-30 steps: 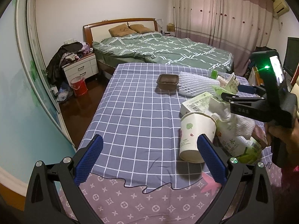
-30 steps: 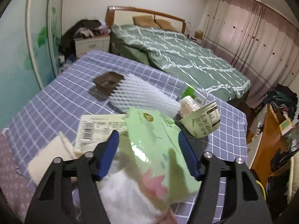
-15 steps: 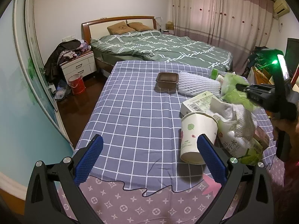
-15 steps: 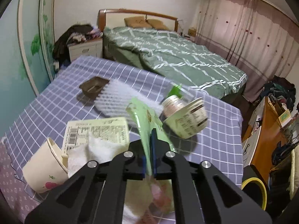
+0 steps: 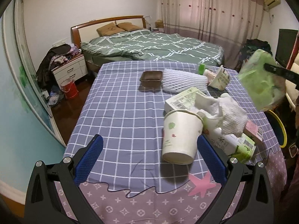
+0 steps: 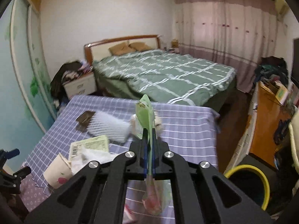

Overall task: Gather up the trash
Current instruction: 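Carry the green wrapper over the yellow bin and open the right gripper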

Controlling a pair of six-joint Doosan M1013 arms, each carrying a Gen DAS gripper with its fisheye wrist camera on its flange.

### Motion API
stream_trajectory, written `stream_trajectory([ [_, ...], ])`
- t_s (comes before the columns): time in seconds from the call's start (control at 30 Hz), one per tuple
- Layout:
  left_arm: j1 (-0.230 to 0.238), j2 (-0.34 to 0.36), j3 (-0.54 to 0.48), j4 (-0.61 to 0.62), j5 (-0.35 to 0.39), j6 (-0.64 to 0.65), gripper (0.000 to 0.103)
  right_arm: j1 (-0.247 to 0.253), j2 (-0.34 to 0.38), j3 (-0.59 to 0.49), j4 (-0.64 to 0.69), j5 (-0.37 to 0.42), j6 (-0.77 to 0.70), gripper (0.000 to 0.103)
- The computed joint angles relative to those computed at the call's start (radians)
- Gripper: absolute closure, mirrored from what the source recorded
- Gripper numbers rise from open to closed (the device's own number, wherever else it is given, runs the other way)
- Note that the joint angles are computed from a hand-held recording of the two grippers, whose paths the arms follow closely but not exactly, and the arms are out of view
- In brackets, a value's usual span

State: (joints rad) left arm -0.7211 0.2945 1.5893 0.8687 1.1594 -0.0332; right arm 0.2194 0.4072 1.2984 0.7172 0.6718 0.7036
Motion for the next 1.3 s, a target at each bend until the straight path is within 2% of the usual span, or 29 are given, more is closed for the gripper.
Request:
stream_trajectory([
  [0.17, 0.001, 0.017, -0.02, -0.002, -0.012, 0.031, 0.004, -0.064, -0.009, 0.012, -0.02, -0.049, 0.073, 0.1],
  [0.37, 0.008, 0.038, -0.044, -0.026, -0.024, 0.075, 0.004, -0.13, 0.029, -0.004, -0.179, -0.078, 0.294, 0.1],
  [0.5, 0.014, 0.05, -0.055, -0.039, -0.03, 0.091, 0.004, -0.156, 0.084, -0.034, -0.318, -0.063, 0.458, 0.1],
  [0.7, 0.024, 0.074, -0.081, -0.061, -0.036, 0.13, 0.004, -0.166, 0.14, -0.055, -0.438, -0.028, 0.591, 0.099],
  [0.8, 0.027, 0.082, -0.091, -0.065, -0.037, 0.146, 0.004, -0.175, 0.155, -0.058, -0.451, -0.027, 0.623, 0.094],
  [0.87, 0.03, 0.087, -0.097, -0.066, -0.036, 0.156, 0.004, -0.179, 0.154, -0.053, -0.46, -0.037, 0.644, 0.082],
  [0.93, 0.031, 0.09, -0.1, -0.066, -0.034, 0.161, 0.004, -0.179, 0.151, -0.047, -0.476, -0.054, 0.668, 0.075],
  [1.1, 0.039, 0.091, -0.093, -0.084, -0.052, 0.168, 0.004, -0.177, 0.132, -0.025, -0.49, -0.08, 0.67, 0.073],
  [1.17, 0.043, 0.094, -0.093, -0.096, -0.057, 0.179, 0.004, -0.174, 0.127, -0.019, -0.494, -0.088, 0.665, 0.067],
  [1.3, 0.057, 0.098, -0.093, -0.109, -0.079, 0.221, 0.004, -0.168, 0.123, -0.012, -0.49, -0.096, 0.65, 0.065],
])
